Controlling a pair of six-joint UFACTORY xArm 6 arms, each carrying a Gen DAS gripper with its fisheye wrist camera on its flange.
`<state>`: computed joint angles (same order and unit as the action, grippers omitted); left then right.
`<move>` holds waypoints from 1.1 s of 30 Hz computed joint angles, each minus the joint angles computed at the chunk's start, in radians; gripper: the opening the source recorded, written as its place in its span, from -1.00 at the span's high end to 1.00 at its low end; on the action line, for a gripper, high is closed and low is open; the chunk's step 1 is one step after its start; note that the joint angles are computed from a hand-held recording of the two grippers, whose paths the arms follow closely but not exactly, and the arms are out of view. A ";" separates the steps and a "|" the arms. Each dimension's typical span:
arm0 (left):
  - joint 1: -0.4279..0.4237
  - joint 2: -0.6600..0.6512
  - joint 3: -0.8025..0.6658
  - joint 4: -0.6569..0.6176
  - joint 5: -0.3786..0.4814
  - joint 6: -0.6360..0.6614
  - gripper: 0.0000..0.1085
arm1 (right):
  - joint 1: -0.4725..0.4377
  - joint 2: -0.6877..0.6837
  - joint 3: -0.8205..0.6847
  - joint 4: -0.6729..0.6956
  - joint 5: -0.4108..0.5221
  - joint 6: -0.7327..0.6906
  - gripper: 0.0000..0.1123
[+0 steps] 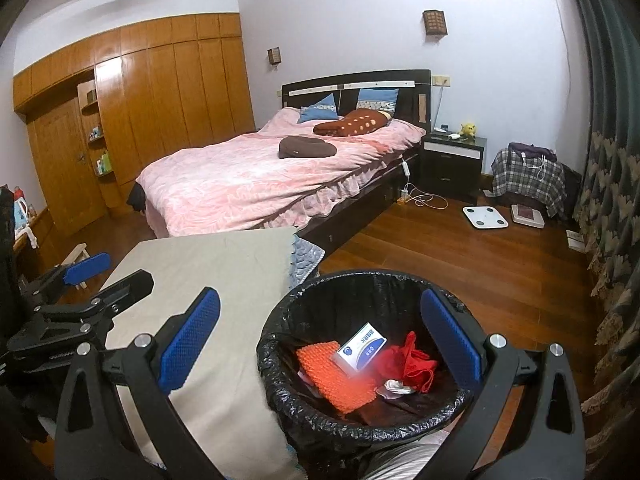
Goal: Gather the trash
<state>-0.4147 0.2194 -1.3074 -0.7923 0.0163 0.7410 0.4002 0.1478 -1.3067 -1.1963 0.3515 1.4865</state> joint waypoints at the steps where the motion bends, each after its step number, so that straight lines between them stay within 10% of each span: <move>1: -0.002 -0.006 0.007 -0.004 -0.002 0.005 -0.78 | 0.000 0.000 0.000 -0.002 0.000 0.003 -0.74; 33: 0.002 -0.021 0.028 0.044 -0.010 -0.038 -0.78 | 0.009 0.012 -0.011 0.005 0.008 -0.002 -0.74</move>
<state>-0.4126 0.1986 -1.2796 -0.7487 0.0058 0.7034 0.4096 0.1598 -1.3180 -1.1917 0.3594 1.4841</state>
